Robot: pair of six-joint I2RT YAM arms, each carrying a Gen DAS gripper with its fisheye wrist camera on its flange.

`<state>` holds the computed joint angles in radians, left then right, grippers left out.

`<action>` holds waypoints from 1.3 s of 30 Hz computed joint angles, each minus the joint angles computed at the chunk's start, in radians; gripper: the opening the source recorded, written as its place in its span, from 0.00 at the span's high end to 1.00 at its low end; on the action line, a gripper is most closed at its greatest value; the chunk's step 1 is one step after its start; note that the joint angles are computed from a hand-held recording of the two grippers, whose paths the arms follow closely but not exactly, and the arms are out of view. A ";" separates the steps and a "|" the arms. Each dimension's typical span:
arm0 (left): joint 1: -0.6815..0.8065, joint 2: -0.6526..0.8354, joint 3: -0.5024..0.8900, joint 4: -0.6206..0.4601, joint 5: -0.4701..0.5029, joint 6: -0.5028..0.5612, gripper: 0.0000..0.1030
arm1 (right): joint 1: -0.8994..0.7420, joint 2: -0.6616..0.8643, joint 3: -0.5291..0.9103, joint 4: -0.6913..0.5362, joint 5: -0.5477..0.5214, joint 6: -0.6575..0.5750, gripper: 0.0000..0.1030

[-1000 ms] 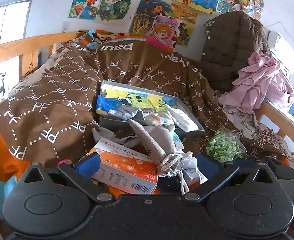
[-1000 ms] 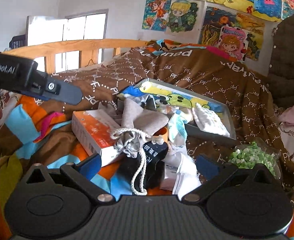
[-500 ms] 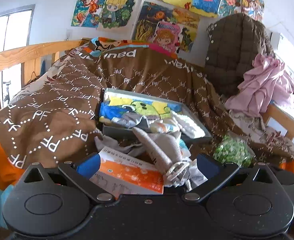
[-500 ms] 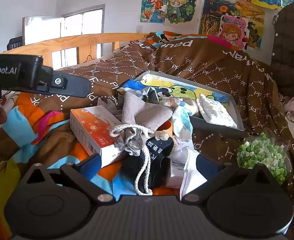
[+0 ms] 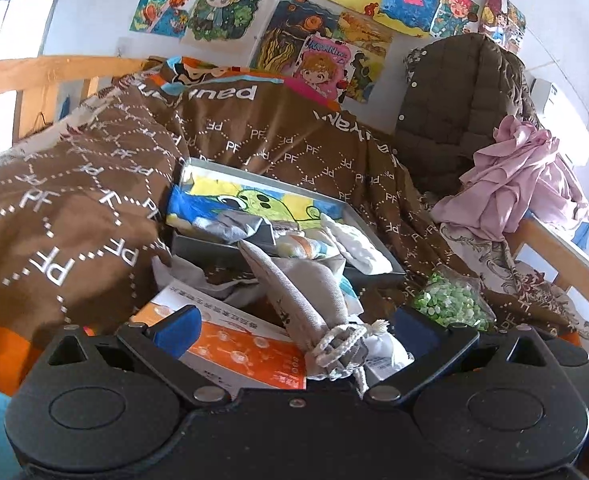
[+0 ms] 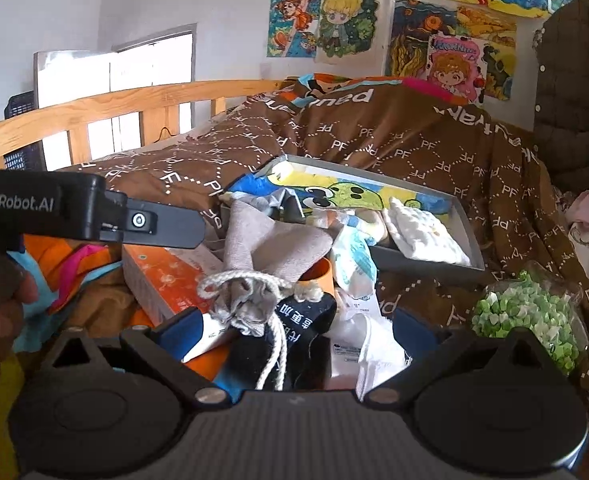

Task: Organize soft objects
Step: 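Grasp the grey drawstring pouch with the left gripper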

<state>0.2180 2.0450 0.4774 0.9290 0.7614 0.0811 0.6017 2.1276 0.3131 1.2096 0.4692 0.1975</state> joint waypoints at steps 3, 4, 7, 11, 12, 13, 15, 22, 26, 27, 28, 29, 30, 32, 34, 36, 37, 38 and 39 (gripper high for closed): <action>-0.013 0.019 0.017 0.006 0.019 -0.009 0.01 | -0.010 0.002 0.005 -0.011 -0.009 0.001 0.00; -0.018 0.022 0.020 0.008 0.026 -0.004 0.01 | -0.012 0.004 0.008 -0.014 -0.010 0.000 0.00; -0.033 0.032 0.060 -0.044 0.056 0.013 0.01 | -0.019 0.013 0.023 -0.031 -0.024 -0.016 0.00; -0.063 0.074 0.156 -0.147 0.075 -0.012 0.01 | -0.022 0.032 0.050 -0.057 -0.032 -0.035 0.00; -0.070 0.094 0.186 -0.169 0.076 -0.030 0.01 | -0.025 0.038 0.059 -0.065 -0.037 -0.038 0.00; -0.077 0.110 0.211 -0.188 0.071 -0.049 0.01 | -0.029 0.043 0.069 -0.078 -0.043 -0.039 0.00; -0.090 0.138 0.254 -0.214 0.051 -0.087 0.02 | -0.033 0.052 0.085 -0.097 -0.054 -0.040 0.00; -0.114 0.191 0.341 -0.273 0.052 -0.160 0.12 | -0.034 0.070 0.127 -0.148 -0.070 -0.052 0.00; -0.122 0.203 0.354 -0.296 0.064 -0.128 0.18 | -0.034 0.081 0.142 -0.159 -0.066 -0.058 0.00; -0.122 0.204 0.353 -0.299 0.066 -0.116 0.21 | -0.034 0.085 0.145 -0.157 -0.059 -0.058 0.00; -0.122 0.205 0.355 -0.306 0.068 -0.106 0.24 | -0.035 0.089 0.147 -0.153 -0.054 -0.058 0.00; -0.123 0.206 0.357 -0.314 0.065 -0.099 0.32 | -0.038 0.091 0.148 -0.151 -0.052 -0.058 0.00; -0.124 0.206 0.360 -0.325 0.055 -0.090 0.43 | -0.042 0.094 0.149 -0.149 -0.049 -0.056 0.00; -0.130 0.207 0.369 -0.357 0.021 -0.052 0.54 | -0.048 0.095 0.152 -0.152 -0.045 -0.049 0.00; -0.124 0.215 0.374 -0.356 0.036 -0.043 0.57 | -0.052 0.096 0.153 -0.152 -0.037 -0.045 0.01; -0.118 0.216 0.375 -0.356 0.053 -0.045 0.62 | -0.054 0.098 0.153 -0.150 -0.027 -0.044 0.01; -0.117 0.215 0.371 -0.349 0.055 -0.046 0.63 | -0.055 0.099 0.155 -0.151 -0.021 -0.044 0.01; -0.115 0.214 0.367 -0.340 0.057 -0.048 0.66 | -0.056 0.099 0.155 -0.153 -0.017 -0.045 0.01; -0.111 0.213 0.363 -0.332 0.063 -0.053 0.68 | -0.058 0.101 0.156 -0.153 -0.014 -0.046 0.01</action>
